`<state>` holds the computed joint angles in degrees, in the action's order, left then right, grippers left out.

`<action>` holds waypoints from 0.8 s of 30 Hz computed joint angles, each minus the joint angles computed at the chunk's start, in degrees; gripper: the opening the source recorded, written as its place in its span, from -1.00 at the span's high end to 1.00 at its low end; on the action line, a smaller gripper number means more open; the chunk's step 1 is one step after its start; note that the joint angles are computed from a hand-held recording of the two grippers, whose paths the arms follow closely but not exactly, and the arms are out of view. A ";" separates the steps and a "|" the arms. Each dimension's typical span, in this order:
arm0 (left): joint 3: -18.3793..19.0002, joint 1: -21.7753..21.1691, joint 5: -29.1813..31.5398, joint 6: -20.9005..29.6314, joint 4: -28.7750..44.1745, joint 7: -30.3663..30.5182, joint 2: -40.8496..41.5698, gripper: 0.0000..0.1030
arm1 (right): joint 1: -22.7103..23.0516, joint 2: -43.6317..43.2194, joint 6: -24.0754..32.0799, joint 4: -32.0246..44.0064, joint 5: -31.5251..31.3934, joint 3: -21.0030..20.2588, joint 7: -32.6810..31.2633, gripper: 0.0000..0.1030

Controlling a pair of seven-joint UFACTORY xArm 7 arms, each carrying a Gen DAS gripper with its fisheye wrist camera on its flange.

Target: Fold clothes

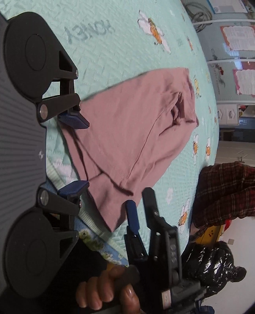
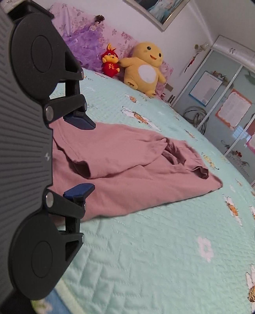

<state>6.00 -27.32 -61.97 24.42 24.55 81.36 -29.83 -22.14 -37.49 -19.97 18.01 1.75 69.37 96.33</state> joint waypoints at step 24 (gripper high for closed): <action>-2.02 -0.91 -13.12 -9.06 0.62 15.21 2.99 -0.21 | 0.32 4.46 -0.14 0.65 3.19 -1.84 -1.89 0.04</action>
<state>3.98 -28.23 -75.09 15.36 25.18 96.57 -26.84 -21.82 -33.03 -20.11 18.65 4.95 67.52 94.44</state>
